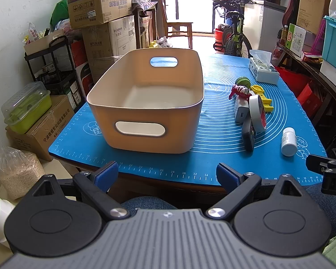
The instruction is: Organize rigid objects
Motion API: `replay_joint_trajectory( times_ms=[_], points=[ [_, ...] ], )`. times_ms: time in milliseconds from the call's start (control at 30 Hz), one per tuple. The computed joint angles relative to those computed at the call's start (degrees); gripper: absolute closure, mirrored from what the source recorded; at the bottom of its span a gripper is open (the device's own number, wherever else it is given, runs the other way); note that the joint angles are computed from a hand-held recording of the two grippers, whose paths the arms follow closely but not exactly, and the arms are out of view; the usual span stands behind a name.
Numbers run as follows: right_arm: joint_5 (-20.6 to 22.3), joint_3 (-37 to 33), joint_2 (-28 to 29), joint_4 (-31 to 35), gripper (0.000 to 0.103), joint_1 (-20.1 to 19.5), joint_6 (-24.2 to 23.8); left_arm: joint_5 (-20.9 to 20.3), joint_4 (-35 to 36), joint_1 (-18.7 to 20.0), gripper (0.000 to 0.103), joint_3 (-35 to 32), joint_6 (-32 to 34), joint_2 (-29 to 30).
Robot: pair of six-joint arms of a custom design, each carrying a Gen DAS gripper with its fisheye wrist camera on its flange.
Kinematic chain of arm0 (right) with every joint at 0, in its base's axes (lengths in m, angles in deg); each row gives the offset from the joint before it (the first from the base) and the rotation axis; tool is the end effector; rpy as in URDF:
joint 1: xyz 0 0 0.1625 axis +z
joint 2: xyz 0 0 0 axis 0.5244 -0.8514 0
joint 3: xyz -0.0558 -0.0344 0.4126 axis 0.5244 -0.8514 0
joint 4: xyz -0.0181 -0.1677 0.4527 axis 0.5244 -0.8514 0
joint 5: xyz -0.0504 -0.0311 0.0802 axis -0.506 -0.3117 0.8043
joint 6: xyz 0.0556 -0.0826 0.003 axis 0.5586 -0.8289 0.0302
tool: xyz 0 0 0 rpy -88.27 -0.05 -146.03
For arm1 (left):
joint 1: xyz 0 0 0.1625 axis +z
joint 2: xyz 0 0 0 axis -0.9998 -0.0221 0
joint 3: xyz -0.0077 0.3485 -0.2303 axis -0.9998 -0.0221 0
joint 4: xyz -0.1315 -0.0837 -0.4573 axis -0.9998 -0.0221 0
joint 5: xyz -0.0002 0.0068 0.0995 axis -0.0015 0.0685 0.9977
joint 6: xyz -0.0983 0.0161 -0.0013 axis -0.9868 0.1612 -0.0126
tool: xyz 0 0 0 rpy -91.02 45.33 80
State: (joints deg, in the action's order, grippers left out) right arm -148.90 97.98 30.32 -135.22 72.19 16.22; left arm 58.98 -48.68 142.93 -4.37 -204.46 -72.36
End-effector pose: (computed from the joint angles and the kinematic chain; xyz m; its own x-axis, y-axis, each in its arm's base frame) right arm 0.2055 -0.6226 0.1832 -0.6304 0.3659 0.6846 -0.3582 0.6453 -0.6747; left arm -0.2509 -0.6889 0.1257 -0.6280 0.3518 -0.6942 0.7139 0.6156 -0.3338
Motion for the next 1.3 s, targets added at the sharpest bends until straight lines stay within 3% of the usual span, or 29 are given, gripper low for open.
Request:
replay_joint_trajectory(
  times_ms=[900, 1200, 1300],
  points=[
    [0.21, 0.15, -0.21, 0.32, 0.002, -0.24, 0.53, 0.24, -0.12, 0.26, 0.009, -0.02, 0.55, -0.21],
    [1.17, -0.34, -1.63, 3.84, 0.002, -0.31, 3.47, 0.51, 0.63, -0.34, 0.009, -2.93, 0.57, 0.35],
    [0.53, -1.41, -1.23, 2.69, 0.002, -0.10, 0.64, -0.44, -1.34, -0.72, 0.009, -4.18, 3.03, 0.59]
  ],
)
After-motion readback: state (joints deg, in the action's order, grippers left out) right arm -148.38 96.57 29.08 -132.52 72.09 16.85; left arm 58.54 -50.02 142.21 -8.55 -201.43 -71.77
